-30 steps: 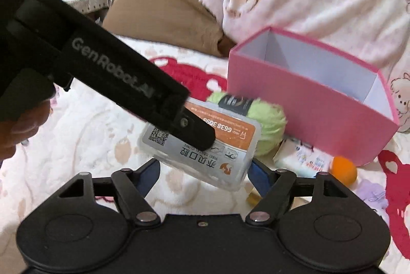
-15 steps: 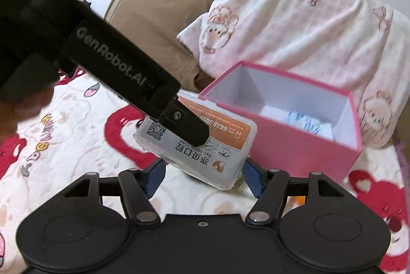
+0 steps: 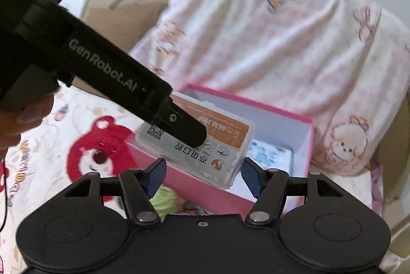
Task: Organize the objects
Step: 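Carry the floss box with the left tool and release it into the pink box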
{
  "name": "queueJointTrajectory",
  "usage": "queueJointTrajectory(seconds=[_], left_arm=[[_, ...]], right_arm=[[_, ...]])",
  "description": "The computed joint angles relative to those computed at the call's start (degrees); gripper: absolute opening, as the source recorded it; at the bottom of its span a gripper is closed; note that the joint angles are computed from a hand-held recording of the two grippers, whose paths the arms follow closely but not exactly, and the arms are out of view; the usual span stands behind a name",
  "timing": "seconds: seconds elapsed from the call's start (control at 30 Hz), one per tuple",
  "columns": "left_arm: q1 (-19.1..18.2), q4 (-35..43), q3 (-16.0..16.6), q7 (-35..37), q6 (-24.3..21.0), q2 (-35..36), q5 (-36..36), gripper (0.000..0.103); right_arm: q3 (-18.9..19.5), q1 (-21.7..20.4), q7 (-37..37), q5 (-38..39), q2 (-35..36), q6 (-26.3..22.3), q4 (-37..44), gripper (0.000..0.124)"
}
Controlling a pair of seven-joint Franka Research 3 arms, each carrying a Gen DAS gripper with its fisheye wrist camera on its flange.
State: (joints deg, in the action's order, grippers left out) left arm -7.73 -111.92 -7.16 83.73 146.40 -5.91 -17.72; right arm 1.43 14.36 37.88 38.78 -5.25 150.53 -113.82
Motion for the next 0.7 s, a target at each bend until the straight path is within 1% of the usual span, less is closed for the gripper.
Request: queueJointTrajectory(seconds=[0.07,0.23,0.33,0.47,0.57,0.7], left_arm=[[0.2,2.0,0.2,-0.8,1.0,3.7,-2.2,0.061],[2.2,5.6,-1.6,-2.7,3.9,11.8,-2.3,0.061],[4.0,7.8,-2.9,-4.7,4.7,16.1,-4.3,0.06],[7.0,9.4,-5.4,-5.3,4.9,20.2,-9.4,0.061],[8.5,10.6,-6.4,-6.9,3.8,22.3,-11.7,0.061],[9.0,11.9,-6.6,-9.0,2.1,23.7,-10.3,0.061]], right_arm=[[0.2,-0.6,2.9,-4.0,3.3,-0.4,3.0,0.069],[0.3,-1.8,11.1,-14.0,13.9,-7.0,13.9,0.069],[0.2,-1.4,14.9,-20.6,18.7,-9.8,19.0,0.069],[-0.7,-0.1,21.4,-28.7,25.3,-16.9,27.9,0.069],[-0.4,-0.4,23.4,-29.7,29.1,-21.7,33.5,0.069],[-0.2,-1.0,27.2,-28.8,33.5,-28.8,41.0,0.065]])
